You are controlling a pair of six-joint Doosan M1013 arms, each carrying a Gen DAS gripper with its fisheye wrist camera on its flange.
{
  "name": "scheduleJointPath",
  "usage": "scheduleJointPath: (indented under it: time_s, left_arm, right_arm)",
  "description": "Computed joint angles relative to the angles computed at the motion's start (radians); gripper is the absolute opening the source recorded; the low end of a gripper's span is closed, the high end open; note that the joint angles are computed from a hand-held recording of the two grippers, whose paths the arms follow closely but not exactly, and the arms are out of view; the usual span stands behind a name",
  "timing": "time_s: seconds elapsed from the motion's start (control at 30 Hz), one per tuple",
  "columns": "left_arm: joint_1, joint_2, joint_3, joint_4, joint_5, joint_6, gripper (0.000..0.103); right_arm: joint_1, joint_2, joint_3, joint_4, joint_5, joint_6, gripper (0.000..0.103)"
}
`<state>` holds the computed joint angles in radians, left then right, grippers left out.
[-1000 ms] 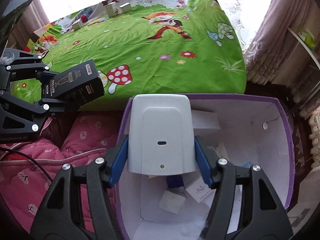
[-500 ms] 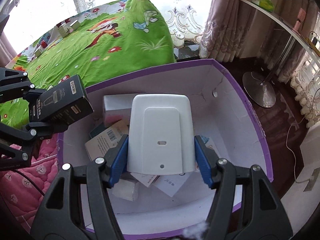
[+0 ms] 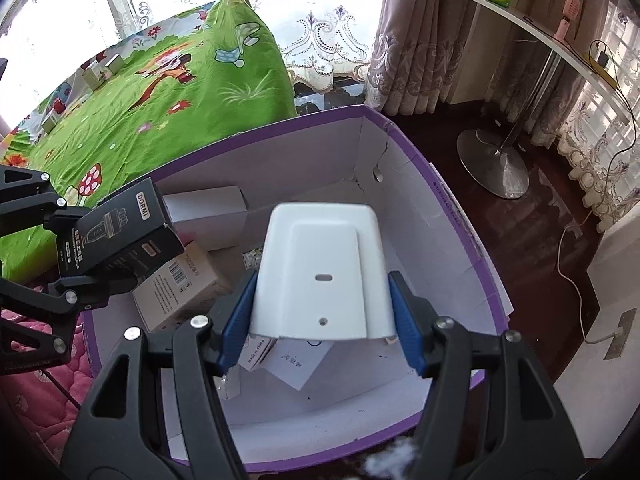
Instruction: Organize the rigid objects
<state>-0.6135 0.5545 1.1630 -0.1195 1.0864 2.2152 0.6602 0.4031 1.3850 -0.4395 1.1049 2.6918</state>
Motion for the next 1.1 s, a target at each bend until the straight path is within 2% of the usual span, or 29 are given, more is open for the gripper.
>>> scheduleJointPath:
  time_s: [0.27,0.33,0.4,0.67,0.93,1.03,1.1]
  left_arm:
    - [0.008,0.010,-0.010,-0.031,0.010,-0.012,0.042]
    - [0.012,0.009,-0.005,-0.037,-0.001,-0.018,0.057]
    - [0.014,0.002,0.006,-0.041,-0.025,-0.021,0.066]
    - [0.042,-0.001,0.015,-0.081,-0.051,-0.023,0.070]
    - [0.122,0.007,0.014,-0.126,-0.076,-0.114,0.071]
    - [0.189,-0.005,0.039,-0.212,-0.146,-0.161,0.071]
    - [0.236,-0.015,0.065,-0.246,-0.221,-0.192,0.071]
  right_arm:
    - [-0.002,0.011,-0.017,0.001,0.039,-0.014,0.067]
    - [-0.005,0.016,-0.027,0.012,0.053,-0.022,0.067]
    - [-0.008,0.020,-0.034,0.016,0.062,-0.023,0.070]
    - [-0.006,0.048,-0.093,0.010,0.122,-0.057,0.074]
    - [0.008,0.158,-0.269,0.025,0.162,-0.184,0.074]
    - [0.016,0.221,-0.366,0.039,0.130,-0.272,0.074]
    - [0.017,0.276,-0.451,0.077,0.111,-0.349,0.074]
